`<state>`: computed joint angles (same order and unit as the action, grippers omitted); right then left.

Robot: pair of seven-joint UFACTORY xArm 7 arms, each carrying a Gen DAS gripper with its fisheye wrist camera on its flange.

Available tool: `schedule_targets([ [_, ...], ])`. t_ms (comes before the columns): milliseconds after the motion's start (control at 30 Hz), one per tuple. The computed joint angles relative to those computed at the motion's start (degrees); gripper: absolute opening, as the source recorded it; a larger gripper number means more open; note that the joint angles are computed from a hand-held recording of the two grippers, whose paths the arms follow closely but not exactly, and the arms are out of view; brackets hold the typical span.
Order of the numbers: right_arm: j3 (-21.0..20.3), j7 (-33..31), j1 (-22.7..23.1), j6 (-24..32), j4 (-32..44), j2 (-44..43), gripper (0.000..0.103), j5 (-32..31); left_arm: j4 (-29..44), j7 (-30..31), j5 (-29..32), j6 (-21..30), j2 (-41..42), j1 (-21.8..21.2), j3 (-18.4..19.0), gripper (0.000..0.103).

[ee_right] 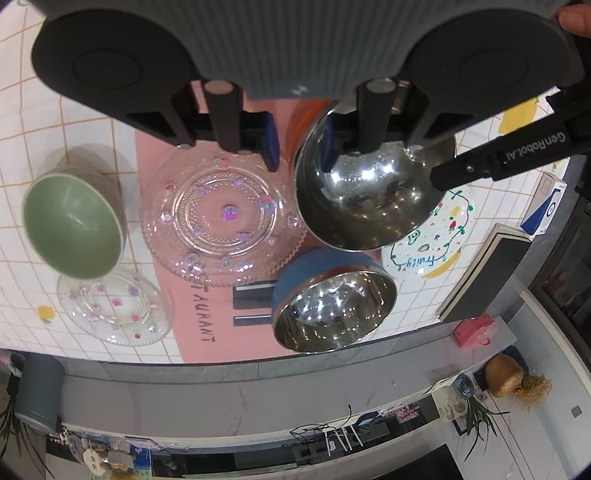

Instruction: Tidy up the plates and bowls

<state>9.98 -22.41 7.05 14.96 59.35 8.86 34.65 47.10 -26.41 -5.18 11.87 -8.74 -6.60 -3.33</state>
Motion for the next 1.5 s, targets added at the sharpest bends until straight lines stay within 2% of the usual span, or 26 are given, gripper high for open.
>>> schedule_targets([
  [100, 0.1, -0.3, -0.2, 0.1, 0.4, 0.5, 0.01, 0.5, 0.2, 0.2, -0.5, 0.2, 0.5, -0.3, 0.1, 0.033],
  [167, 0.4, -0.9, -0.3, -0.1, 0.4, 0.6, 0.01, 0.9, 0.5, 1.1, -2.0, 0.4, 0.9, -0.8, 0.5, 0.023],
  [367, 0.3, -0.9, -0.4, 0.0, 0.5, 0.6, 0.008, 1.3, 0.9, -2.4, 1.5, 1.7, 0.8, 0.6, -0.5, 0.009],
  [467, 0.2, -0.6, -0.5, 0.0, 0.0, -0.2, 0.008, 1.2, 0.3, -3.1, 2.1, 2.2, -0.6, 0.6, -0.7, 0.009],
  [667, -0.7, -4.3, -0.4, 1.4, -3.4, -5.5, 0.007, 6.0, -1.6, -6.0, 4.7, 4.7, -6.3, 0.8, -2.1, 0.009],
  [967, -8.1, -8.0, 4.2, 7.0, -14.3, -20.2, 0.008, 11.7, -6.9, -7.4, 4.3, 10.4, -17.7, -1.6, -3.5, 0.009],
  [1233, -12.4, -5.1, 6.6, 9.0, -23.3, -30.1, 0.008, 7.4, -12.2, -6.5, 0.5, 13.3, -22.3, -5.1, -3.1, 0.009],
  [1500, -14.3, -1.8, 8.2, 9.0, -27.2, -31.8, 0.009, 3.7, -14.8, -6.8, 0.2, 13.8, -22.7, -5.4, -3.8, 0.009],
])
